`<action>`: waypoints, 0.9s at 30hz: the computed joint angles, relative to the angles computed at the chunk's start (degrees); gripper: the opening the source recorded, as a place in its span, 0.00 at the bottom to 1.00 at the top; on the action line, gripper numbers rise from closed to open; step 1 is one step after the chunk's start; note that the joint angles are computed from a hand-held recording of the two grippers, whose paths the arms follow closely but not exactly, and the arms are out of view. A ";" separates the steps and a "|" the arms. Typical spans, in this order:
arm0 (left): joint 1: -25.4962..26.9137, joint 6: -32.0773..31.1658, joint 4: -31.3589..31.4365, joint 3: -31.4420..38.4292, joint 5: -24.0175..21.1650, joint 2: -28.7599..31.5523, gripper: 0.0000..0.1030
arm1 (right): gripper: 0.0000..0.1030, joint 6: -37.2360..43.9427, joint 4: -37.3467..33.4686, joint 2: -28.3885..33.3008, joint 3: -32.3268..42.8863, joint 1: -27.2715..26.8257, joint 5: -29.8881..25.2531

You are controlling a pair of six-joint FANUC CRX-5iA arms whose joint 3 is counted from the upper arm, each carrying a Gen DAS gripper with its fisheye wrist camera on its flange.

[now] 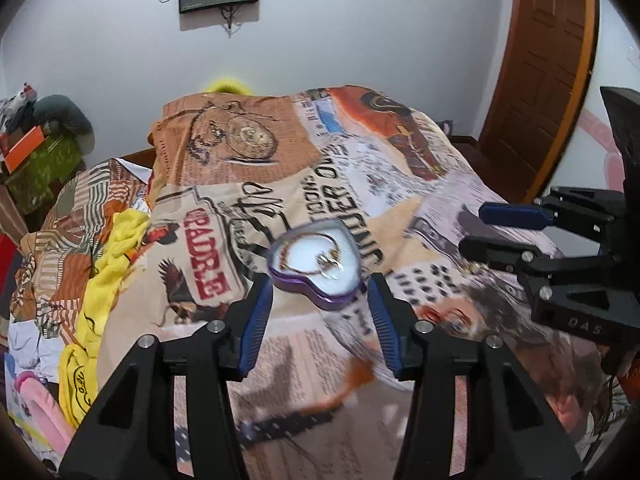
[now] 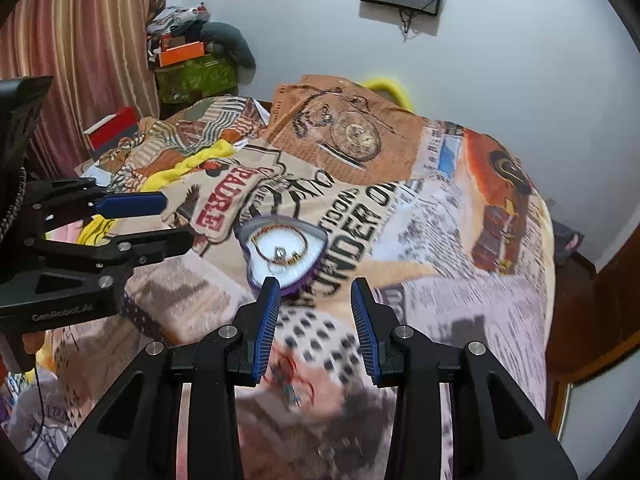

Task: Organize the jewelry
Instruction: 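Grasp a small silver ring with the right tool while the left tool approaches the red bracelet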

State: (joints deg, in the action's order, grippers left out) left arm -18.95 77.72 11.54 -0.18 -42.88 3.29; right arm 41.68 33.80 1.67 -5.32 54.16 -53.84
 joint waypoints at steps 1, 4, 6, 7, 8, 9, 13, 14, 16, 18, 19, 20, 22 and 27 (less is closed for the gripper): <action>-0.52 0.12 -0.24 -0.33 -0.36 -0.27 0.48 | 0.32 -1.03 0.83 -0.82 -1.09 0.38 -0.31; -1.53 0.35 -0.27 -1.06 -1.12 -0.54 0.48 | 0.32 -2.88 1.61 -3.06 -3.58 1.07 -1.02; -2.17 0.22 0.28 -1.63 -1.95 -0.57 0.48 | 0.32 -4.26 1.86 -4.57 -5.18 1.64 -1.67; -2.48 0.16 0.39 -1.77 -2.33 -0.51 0.48 | 0.32 -5.00 1.66 -5.50 -6.14 1.82 -1.79; -2.74 0.13 0.44 -2.01 -2.43 -0.55 0.48 | 0.33 -5.68 1.58 -6.40 -7.09 1.99 -1.78; -2.99 0.10 0.48 -2.31 -2.47 -0.64 0.48 | 0.33 -6.23 1.32 -7.16 -7.87 2.10 -1.80; -4.16 0.13 0.71 -2.55 -3.55 -0.02 0.48 | 0.33 -7.88 0.33 -9.57 -10.38 2.75 -2.45; -4.28 -0.20 1.01 -2.77 -3.64 0.04 0.48 | 0.33 -7.97 -0.50 -10.09 -10.85 2.74 -2.39; -4.69 -0.68 1.42 -3.29 -3.67 0.15 0.48 | 0.33 -8.19 -1.74 -10.92 -11.76 2.90 -2.36; -5.12 -1.03 1.69 -3.81 -3.96 0.23 0.48 | 0.33 -7.63 -3.48 -11.28 -12.36 3.00 -2.32; -5.33 -1.49 2.10 -4.14 -4.17 0.33 0.48 | 0.33 -7.13 -4.27 -11.20 -12.69 3.10 -2.44; -5.44 -1.85 2.36 -4.34 -4.23 0.39 0.48 | 0.33 -6.96 -4.62 -11.12 -12.91 3.27 -2.63; -5.74 -2.32 2.61 -4.83 -4.13 0.32 0.48 | 0.33 -6.20 -6.00 -10.80 -13.45 3.31 -2.50; -5.61 -4.17 5.47 -5.88 -3.46 0.76 0.43 | 0.33 -6.84 -5.84 -11.11 -15.31 3.40 -0.82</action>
